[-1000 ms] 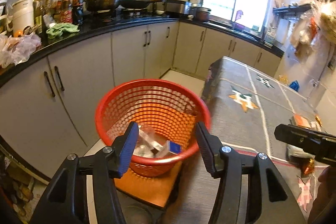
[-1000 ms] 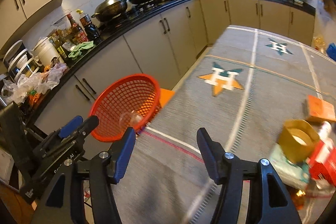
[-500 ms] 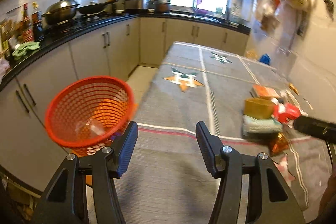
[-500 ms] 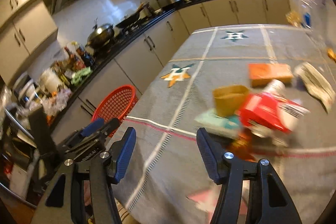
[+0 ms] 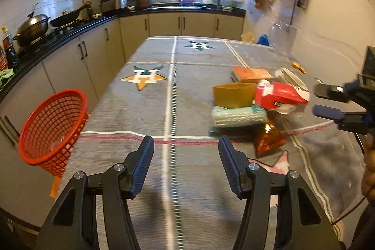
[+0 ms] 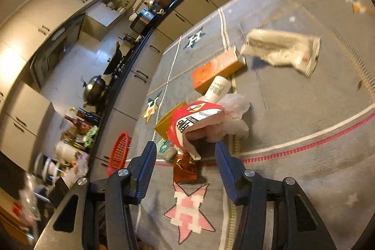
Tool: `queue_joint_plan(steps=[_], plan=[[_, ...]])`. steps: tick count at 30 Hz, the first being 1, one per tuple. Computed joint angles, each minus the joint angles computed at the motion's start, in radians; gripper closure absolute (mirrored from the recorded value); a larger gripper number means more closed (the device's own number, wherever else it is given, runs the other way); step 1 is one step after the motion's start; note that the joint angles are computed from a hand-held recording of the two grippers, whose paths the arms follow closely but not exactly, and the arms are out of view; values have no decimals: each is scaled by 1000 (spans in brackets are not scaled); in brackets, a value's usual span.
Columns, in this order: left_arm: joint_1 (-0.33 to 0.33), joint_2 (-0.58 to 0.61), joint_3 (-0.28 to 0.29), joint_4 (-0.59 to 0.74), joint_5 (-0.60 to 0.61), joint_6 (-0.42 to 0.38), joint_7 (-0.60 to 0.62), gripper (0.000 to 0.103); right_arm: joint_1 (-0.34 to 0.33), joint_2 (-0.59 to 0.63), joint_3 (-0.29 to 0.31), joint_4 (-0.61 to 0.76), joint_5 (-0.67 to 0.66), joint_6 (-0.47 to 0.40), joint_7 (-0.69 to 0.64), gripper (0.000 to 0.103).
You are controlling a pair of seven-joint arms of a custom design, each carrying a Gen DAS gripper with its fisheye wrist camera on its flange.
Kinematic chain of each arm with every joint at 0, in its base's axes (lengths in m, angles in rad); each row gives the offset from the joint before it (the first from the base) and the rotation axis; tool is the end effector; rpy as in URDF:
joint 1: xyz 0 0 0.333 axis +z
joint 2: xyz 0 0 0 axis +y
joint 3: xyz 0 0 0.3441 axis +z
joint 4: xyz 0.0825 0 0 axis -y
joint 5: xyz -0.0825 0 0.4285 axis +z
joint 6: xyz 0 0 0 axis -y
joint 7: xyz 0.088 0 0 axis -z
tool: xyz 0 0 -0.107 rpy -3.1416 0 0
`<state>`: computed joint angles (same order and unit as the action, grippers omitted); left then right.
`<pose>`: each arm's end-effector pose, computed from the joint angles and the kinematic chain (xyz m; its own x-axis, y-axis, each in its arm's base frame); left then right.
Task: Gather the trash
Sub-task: 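Return both open tools to the trash pile on the table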
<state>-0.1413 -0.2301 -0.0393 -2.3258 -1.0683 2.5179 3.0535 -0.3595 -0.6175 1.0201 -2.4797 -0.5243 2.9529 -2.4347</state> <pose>0.5284 -0.0893 0.4779 -0.7835 -0.6212 0.0147 -0.4156 0.5063 -0.7556 0.3578 0.3675 0.4744 -0.4223 -0.5136 -0.7469 -0.3139 0.8559 -0.4110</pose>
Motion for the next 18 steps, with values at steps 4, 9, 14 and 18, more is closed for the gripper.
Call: queue_joint_plan(steps=[4,9,14,18], plan=[[-5,-9,-4,-10,21,-22,0,47,-93,-20,51,-15,10,99,29,46],[-9,-10,-4,-9,62,-82,-18,41,-173,-24,102,-7,55,148,-12,48],[-5,-11,-7,1,108,-167,-54,34,-226,-33,148,-7,97,210,-64,90],[-12,-12,-20,4,130,-198,-79,31,-186,-99,135,-7,137,137,-117,96]])
